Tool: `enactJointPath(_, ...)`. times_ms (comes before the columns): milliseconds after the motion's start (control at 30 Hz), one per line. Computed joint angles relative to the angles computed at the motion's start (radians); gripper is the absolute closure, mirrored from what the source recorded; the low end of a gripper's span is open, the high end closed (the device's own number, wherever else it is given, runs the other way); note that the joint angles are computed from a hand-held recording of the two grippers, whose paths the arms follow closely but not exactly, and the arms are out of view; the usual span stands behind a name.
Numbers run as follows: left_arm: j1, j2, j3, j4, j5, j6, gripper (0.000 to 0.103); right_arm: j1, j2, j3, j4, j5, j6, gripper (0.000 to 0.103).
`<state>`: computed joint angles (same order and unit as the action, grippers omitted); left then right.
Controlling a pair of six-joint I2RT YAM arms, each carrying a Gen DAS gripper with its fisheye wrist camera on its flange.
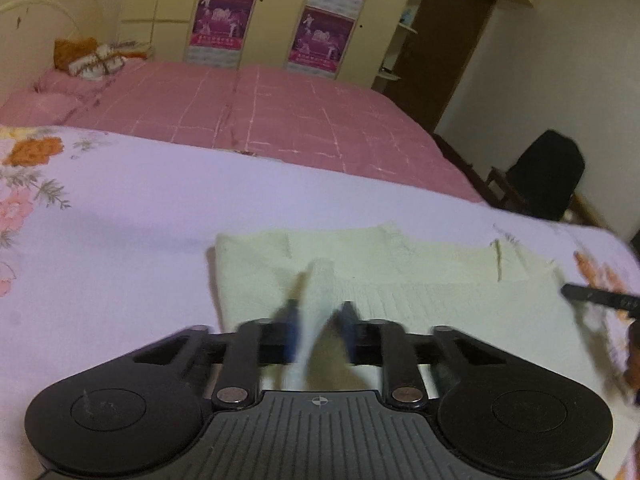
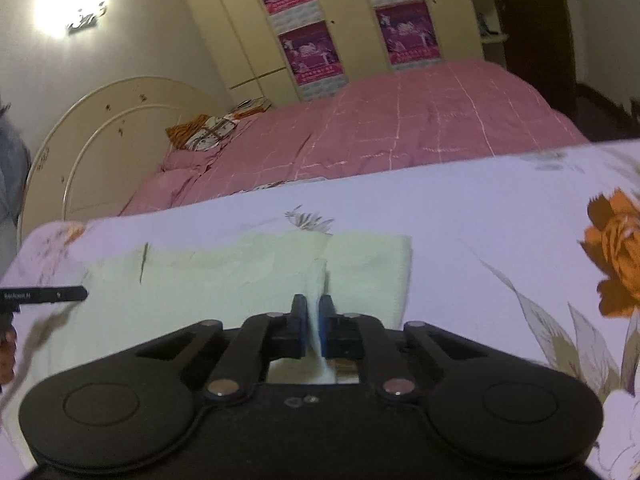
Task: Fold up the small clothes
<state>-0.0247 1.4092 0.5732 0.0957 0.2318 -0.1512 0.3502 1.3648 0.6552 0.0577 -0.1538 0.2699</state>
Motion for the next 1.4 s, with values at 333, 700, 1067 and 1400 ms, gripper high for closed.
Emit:
enactJointPath(333,-0.016,-0.186,-0.127,0.184,-0.048,-0.020,0.099,0.019,-0.085,-0.064,0.109,0.096,-0.074,0.099)
enactJointPath(700,-0.051,0.058,-0.011,0.217,-0.147,-0.078,0.099,-0.038,0.087,0.045,0.159,0.082,-0.053,0.099)
enactJointPath(1067,-0.093,0.144,0.007,0.242,-0.216,-0.060,0.099,-0.032,0.193,0.045,0.191,0.124,-0.077,0.099)
enactJointPath(1400,-0.336,-0.047,-0.016,0.179,-0.348,-0.049,0.025,0.117,0.099,0.060,0.120,0.190,-0.124,0.080)
